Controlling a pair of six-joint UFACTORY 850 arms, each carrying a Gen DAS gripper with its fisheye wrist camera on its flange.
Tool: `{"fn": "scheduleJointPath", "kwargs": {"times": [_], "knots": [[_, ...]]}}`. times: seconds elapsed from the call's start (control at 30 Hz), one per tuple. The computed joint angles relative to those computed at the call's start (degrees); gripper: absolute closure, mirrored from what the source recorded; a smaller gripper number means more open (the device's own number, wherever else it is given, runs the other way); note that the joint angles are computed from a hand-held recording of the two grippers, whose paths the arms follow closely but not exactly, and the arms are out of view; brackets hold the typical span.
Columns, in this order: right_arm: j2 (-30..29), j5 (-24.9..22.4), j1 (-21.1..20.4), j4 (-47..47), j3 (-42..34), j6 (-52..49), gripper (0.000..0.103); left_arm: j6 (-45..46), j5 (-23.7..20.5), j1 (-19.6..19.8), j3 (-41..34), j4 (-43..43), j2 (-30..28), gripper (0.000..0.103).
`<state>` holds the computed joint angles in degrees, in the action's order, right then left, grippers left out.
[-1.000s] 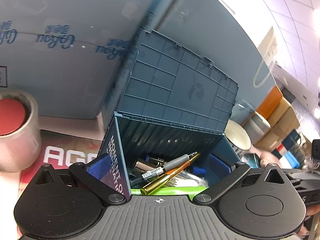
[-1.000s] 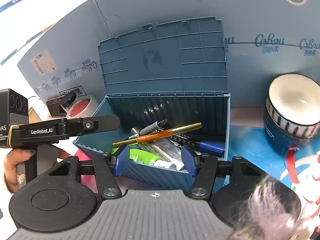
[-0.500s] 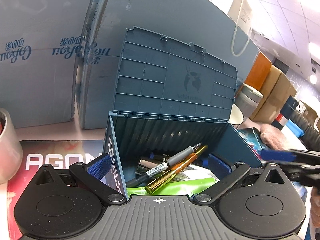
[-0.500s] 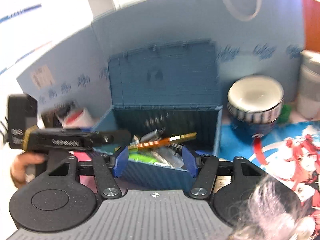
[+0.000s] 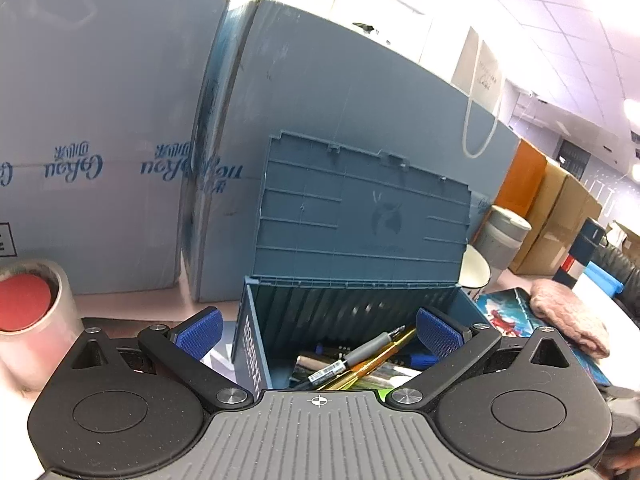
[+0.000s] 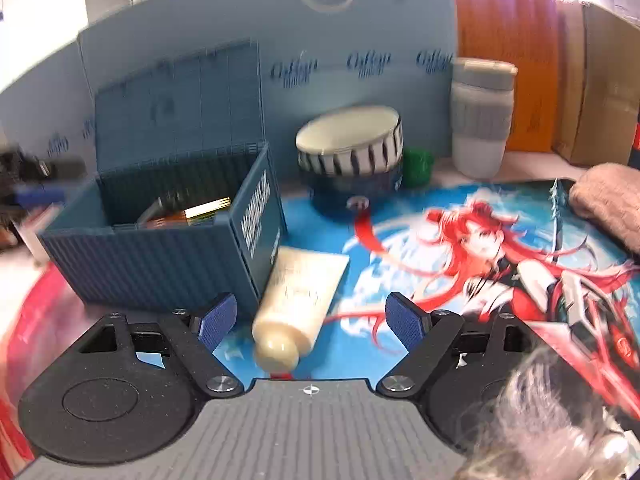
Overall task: Organize rigid objects
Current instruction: 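Withdraw the right gripper from the box, then lower the right gripper onto the white lotion tube and close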
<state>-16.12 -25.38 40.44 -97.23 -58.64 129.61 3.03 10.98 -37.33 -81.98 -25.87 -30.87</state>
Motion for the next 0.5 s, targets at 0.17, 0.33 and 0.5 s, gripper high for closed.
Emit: {"fn": "scheduleJointPath", "kwargs": {"times": [0.17, 0.33, 0.5], "knots": [[-1.05, 2.65, -0.14, -3.68, 0.25, 1.06, 0.023, -2.49, -0.17, 0.07, -0.08, 2.52, -0.02, 0.0], [-3.19, -3.88, 0.78, 7.83, -2.08, -12.26, 0.023, -2.15, -0.3, -0.04, -0.07, 2.35, 0.04, 0.0], [-2.83, -5.45, -0.19, 7.26, -1.29, -10.94, 0.023, -3.16, 0.17, -0.2, 0.13, 3.86, 0.18, 0.0]]}}
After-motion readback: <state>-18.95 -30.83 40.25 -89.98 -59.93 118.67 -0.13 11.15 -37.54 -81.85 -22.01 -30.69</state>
